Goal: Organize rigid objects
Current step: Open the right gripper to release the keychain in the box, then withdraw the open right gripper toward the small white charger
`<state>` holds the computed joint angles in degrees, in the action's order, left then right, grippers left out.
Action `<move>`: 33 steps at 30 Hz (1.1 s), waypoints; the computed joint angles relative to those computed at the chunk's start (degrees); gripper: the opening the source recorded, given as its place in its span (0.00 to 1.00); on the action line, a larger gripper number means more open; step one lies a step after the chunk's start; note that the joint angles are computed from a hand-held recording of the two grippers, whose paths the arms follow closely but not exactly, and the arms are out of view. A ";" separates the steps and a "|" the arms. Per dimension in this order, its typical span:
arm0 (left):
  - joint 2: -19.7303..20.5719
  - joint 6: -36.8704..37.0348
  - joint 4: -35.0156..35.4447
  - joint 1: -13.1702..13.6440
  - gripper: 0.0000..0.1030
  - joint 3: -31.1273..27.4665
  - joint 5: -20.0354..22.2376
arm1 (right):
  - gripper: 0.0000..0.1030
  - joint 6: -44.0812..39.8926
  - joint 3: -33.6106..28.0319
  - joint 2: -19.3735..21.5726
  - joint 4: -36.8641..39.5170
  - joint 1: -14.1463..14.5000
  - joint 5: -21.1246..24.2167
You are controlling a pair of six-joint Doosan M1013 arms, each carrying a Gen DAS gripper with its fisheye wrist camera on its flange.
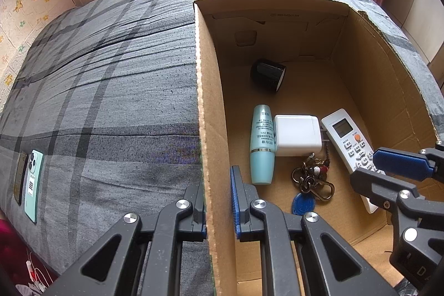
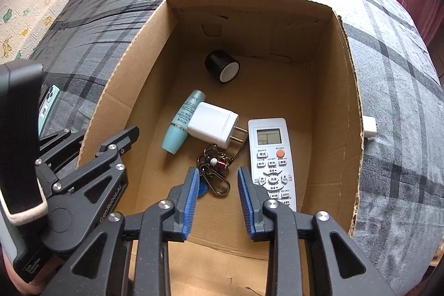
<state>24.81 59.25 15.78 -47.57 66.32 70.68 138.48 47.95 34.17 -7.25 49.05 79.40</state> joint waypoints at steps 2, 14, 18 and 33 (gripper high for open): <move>0.00 0.00 0.00 0.00 0.14 0.00 0.00 | 0.33 -0.09 -0.32 -0.07 -0.90 0.19 0.34; 0.08 0.04 0.17 -0.07 0.14 -0.10 0.17 | 0.51 0.45 0.16 -1.10 -4.37 0.69 0.57; 0.07 -0.02 0.18 -0.07 0.14 -0.09 0.20 | 0.62 1.31 0.83 -2.08 -5.70 0.70 -0.09; 0.08 0.16 0.19 -0.01 0.13 -0.20 0.43 | 0.98 4.31 1.74 -5.02 -12.27 -0.11 0.33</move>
